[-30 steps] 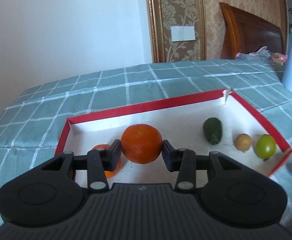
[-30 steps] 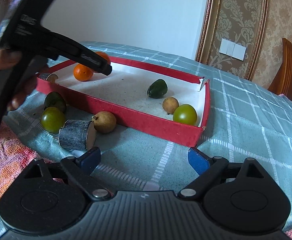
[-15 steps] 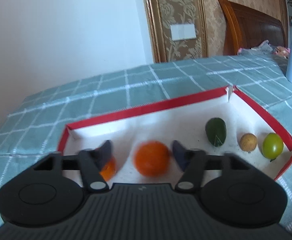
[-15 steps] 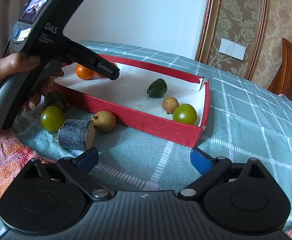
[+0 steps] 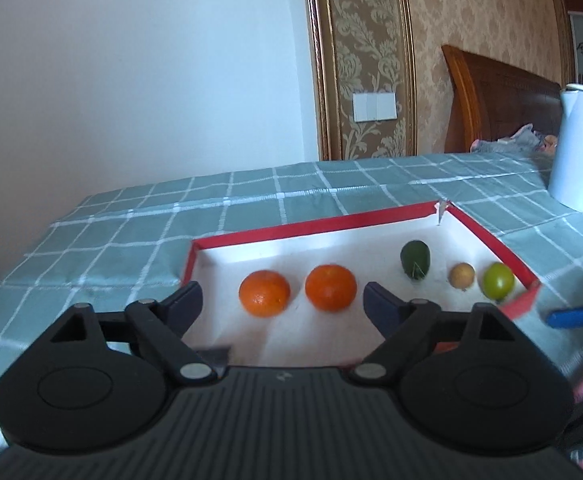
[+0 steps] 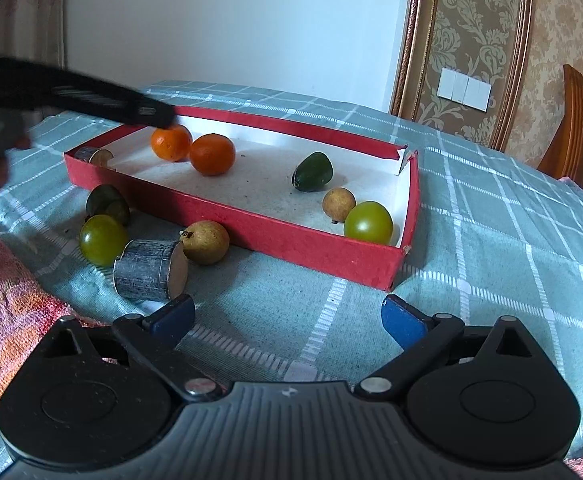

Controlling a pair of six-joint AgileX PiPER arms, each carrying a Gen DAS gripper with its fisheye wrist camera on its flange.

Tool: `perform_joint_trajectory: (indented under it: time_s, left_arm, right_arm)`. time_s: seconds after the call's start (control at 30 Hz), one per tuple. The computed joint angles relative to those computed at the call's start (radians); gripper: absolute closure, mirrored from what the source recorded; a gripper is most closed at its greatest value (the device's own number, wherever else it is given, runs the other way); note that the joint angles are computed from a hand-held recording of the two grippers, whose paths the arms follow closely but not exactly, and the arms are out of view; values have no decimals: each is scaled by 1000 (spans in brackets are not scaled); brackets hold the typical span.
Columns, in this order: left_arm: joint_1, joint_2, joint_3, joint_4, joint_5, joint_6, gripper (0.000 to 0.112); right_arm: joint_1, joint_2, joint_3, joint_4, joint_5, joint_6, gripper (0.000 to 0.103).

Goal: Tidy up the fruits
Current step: 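Withdraw the left gripper while the right gripper grasps the wooden log piece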

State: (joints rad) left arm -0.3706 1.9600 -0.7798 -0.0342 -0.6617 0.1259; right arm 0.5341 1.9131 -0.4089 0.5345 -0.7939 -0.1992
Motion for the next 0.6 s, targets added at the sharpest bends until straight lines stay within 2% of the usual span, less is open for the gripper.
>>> perform_joint_trajectory:
  time_s: [0.13,0.27,0.33,0.5,0.6]
  left_arm:
    - [44,-40,149,67,-121,-38,19]
    - [83,-31,238,92,-200,-47,17]
    - [117,-15,251,139,-207,-91,17]
    - [184,28,234,227,-185,-182,17]
    - [202,47,220,243,-183,-206,17]
  right_arm:
    - [-20,-6,21,-82,-13,71,3]
    - [2,-5,68,-124,-109,127,3]
    - [26,-7,78,-98,-128,128,3]
    - [119,-10,129,-30,-245,158,3]
    - [144,-23,118,-6,-223,174,3]
